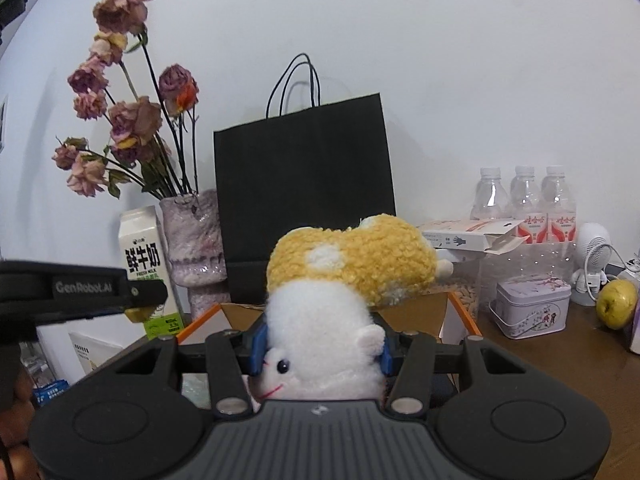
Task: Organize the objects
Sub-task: 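Lift the plush dog and yellow sponge toward the red box with both grippers, then open both grippers over the box to drop the dog and sponge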
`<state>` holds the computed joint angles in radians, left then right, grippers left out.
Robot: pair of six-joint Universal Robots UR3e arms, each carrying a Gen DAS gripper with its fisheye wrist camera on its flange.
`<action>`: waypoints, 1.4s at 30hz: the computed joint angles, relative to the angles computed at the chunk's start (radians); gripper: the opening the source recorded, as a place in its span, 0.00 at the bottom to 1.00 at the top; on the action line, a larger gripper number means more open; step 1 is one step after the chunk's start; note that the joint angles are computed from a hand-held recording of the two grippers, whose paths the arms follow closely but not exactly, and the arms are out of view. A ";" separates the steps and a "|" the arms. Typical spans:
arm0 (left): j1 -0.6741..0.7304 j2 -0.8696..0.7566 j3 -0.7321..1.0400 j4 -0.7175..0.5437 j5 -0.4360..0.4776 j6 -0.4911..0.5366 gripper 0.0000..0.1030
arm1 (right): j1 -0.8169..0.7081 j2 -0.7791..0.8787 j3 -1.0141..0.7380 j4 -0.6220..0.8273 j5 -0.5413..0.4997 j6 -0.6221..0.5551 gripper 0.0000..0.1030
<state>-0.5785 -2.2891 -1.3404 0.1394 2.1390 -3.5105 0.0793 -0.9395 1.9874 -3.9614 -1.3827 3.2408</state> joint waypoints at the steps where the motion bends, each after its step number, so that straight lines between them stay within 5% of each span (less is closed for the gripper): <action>1: 0.007 -0.006 0.011 -0.006 -0.007 0.003 0.21 | 0.001 0.009 -0.021 0.017 0.002 -0.005 0.47; 19: 0.100 -0.153 0.245 -0.165 -0.099 0.032 0.22 | 0.023 0.147 -0.330 0.284 -0.018 -0.066 0.50; 20: 0.103 -0.161 0.252 -0.161 -0.101 0.031 0.26 | 0.025 0.151 -0.341 0.300 -0.028 -0.067 0.51; 21: 0.105 -0.165 0.251 -0.155 -0.104 0.028 0.48 | 0.029 0.155 -0.351 0.313 -0.045 -0.070 0.56; 22: 0.108 -0.167 0.250 -0.148 -0.104 0.018 0.97 | 0.037 0.161 -0.365 0.331 -0.071 -0.075 0.74; 23: 0.109 -0.173 0.246 -0.127 -0.096 0.005 1.00 | 0.046 0.165 -0.373 0.345 -0.098 -0.078 0.87; 24: 0.106 -0.187 0.245 -0.083 -0.076 -0.001 1.00 | 0.050 0.170 -0.376 0.348 -0.113 -0.078 1.00; 42: 0.060 -0.165 0.197 -0.025 0.008 0.017 1.00 | 0.035 0.132 -0.266 0.205 -0.091 -0.064 1.00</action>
